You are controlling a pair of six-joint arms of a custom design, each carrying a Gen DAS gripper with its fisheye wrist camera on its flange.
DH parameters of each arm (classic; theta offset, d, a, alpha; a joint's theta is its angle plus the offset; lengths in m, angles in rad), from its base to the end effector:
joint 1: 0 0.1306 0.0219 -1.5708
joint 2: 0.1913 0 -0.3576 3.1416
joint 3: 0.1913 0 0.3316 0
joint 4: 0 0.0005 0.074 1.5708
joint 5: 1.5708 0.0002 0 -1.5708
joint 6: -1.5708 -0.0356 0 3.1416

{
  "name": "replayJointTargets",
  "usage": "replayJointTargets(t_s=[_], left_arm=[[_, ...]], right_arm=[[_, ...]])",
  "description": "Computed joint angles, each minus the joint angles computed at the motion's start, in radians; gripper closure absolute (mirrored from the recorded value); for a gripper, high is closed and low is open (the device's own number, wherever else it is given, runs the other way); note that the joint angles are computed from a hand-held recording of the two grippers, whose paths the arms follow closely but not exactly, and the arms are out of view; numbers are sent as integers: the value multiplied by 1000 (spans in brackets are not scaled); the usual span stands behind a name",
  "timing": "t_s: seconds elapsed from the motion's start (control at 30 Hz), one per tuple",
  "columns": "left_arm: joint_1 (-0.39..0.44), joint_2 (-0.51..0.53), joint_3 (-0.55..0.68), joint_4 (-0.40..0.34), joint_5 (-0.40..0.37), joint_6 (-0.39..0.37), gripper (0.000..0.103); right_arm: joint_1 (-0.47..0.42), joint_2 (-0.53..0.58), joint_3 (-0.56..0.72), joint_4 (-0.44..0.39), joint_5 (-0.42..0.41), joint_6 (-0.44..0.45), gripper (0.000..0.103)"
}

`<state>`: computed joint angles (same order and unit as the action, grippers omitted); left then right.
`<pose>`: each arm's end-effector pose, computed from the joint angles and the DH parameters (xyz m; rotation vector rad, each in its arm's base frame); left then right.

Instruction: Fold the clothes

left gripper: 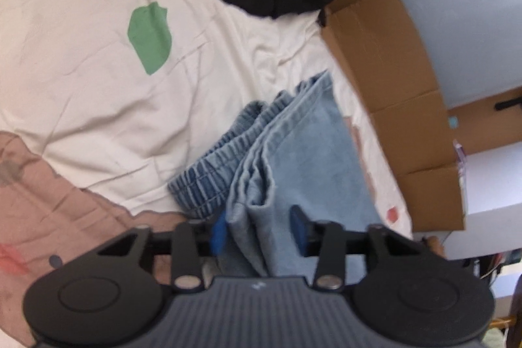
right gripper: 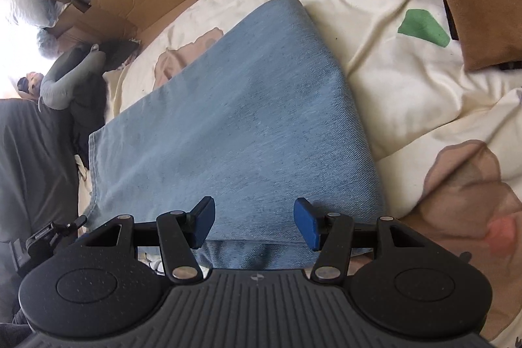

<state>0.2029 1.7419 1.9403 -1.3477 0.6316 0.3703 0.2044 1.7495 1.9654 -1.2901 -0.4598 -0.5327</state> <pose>0.5094 0.0828 0.4365 -0.5686 2.5816 -0.9058 0.5114 0.1216 0.4418 0.2854 2.7111 0.8426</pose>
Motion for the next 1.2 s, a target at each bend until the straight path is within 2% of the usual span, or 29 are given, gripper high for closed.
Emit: replayJointTargets(t_s=[0.13,0.2,0.27,0.47,0.9,1.03,1.2], left_arm=[[2,12,-8,31,-7,36,55],[3,14,-10,43,-3,42,60],[1,20,3,24,-13,24,72],[3,39,57,-37,-14,-51,83],[-6,170,325,-231,-28,-193,87],[1,183,363,-245,-13,-212,87],[7,162,319,-216,-38,-208,88]], right_arm=[[-2,10,10,-2,-9,3,42],[-3,12,11,0,-11,5,42],[-1,13,8,1,-10,9,42],[3,16,2,2,-5,17,42],[8,35,34,-41,-10,40,42],[9,32,33,-42,-9,35,42],[9,35,42,-44,-11,40,42]])
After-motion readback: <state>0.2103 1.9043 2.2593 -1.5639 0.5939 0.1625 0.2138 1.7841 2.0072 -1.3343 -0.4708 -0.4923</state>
